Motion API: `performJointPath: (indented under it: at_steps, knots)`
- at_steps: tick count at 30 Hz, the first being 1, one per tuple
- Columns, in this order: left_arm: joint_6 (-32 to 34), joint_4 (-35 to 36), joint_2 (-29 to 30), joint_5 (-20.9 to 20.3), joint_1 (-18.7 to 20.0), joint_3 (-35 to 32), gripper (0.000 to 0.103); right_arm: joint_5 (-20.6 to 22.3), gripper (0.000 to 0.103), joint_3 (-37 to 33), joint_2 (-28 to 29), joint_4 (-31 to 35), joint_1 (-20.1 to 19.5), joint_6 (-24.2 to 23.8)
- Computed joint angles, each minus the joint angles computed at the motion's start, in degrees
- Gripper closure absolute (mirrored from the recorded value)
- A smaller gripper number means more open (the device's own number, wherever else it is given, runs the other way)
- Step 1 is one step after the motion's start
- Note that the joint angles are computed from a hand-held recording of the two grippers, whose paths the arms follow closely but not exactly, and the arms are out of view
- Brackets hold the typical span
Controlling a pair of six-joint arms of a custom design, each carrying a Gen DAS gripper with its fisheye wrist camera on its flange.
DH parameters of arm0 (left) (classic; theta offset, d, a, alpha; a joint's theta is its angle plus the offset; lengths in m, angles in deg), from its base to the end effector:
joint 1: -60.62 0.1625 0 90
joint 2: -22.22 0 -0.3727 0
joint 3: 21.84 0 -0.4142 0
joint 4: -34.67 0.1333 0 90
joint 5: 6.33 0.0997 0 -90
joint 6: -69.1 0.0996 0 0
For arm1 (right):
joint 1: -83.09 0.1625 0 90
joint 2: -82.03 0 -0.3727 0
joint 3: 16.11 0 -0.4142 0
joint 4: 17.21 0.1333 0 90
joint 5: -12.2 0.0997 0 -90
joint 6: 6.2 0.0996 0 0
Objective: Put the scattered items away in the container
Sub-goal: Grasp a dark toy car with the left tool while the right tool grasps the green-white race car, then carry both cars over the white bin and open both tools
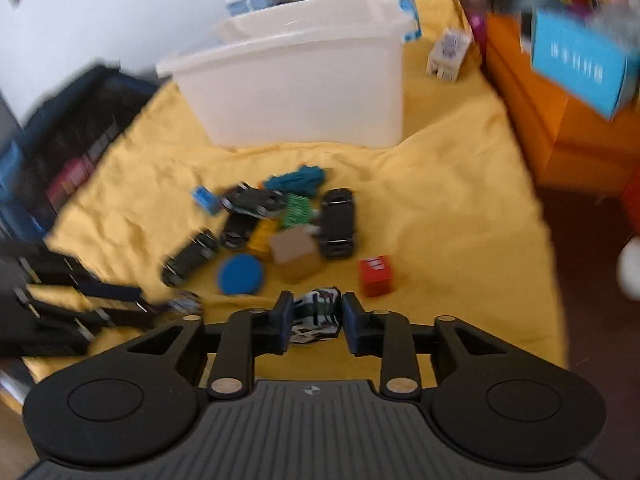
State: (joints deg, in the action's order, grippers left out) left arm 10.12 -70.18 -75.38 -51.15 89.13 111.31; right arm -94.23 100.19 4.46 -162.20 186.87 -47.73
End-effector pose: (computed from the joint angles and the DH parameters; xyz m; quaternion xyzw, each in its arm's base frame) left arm -0.2156 -0.3492 0.1902 0.0889 0.9065 -0.2457 0.3316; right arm 0.2273 -0.4856 0.2035 0.4369 -0.8772 0.1020 0.1709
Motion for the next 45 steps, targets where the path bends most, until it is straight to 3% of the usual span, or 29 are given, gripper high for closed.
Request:
performJointPath:
  at_steps: [2,3,6,7,8,10,13,14,16,19,22,26,30,37,45]
  knots:
    - [0.9,0.5,-0.1,0.0,0.0,-0.2,0.071,-3.0,0.066,0.3,0.3,-1.0,1.4,-4.7]
    - [1.6,0.7,-0.2,0.0,0.0,-0.3,0.069,-4.0,0.057,0.5,0.4,-1.6,2.0,-7.2]
    - [4.6,3.5,-0.1,0.6,-0.1,-1.0,0.066,-8.8,0.033,2.8,0.8,-8.0,3.8,-24.1]
    - [5.8,4.9,0.1,1.0,-0.1,-1.4,0.065,-11.7,0.031,3.5,1.5,-10.8,5.0,-30.1]
    - [6.9,5.6,0.3,1.0,-0.1,-1.6,0.065,-12.9,0.03,3.6,1.6,-11.3,5.4,-36.1]
    - [11.6,4.1,0.0,0.1,0.4,-1.7,0.065,-10.3,0.035,2.1,0.9,-5.0,4.1,-45.9]
    - [19.7,-1.3,0.4,-3.1,2.5,-1.7,0.065,-9.6,0.049,-4.3,3.3,9.3,3.5,-47.3]
    - [21.4,-2.3,1.0,-4.2,3.3,-1.9,0.065,-10.3,0.054,-5.3,4.4,10.2,3.6,-48.9]
    - [24.4,-3.6,2.5,-5.5,4.8,-2.4,0.065,-10.8,0.054,-6.7,6.2,11.3,3.6,-52.1]
    - [26.6,-5.4,4.0,-6.6,6.4,-2.8,0.065,-10.7,0.057,-11.0,9.3,18.4,3.0,-48.7]
    - [27.3,-6.5,4.3,-6.9,7.1,-3.1,0.065,-10.6,0.055,-12.1,10.9,18.9,2.1,-46.4]
    - [24.7,-5.4,4.0,-6.3,6.9,-3.3,0.069,-9.5,0.06,-13.5,11.0,21.5,1.4,-39.1]
    - [21.5,-3.2,2.8,-3.9,4.5,-3.6,0.069,-10.6,0.064,-12.1,9.6,19.7,2.3,-37.7]
    - [18.3,1.5,1.7,5.8,1.0,-8.1,0.069,-7.2,0.064,-13.6,8.9,12.9,5.8,-35.5]
    - [23.9,-0.7,5.4,18.8,3.6,-16.0,0.069,-0.3,0.064,-21.1,14.2,3.7,9.4,-31.8]
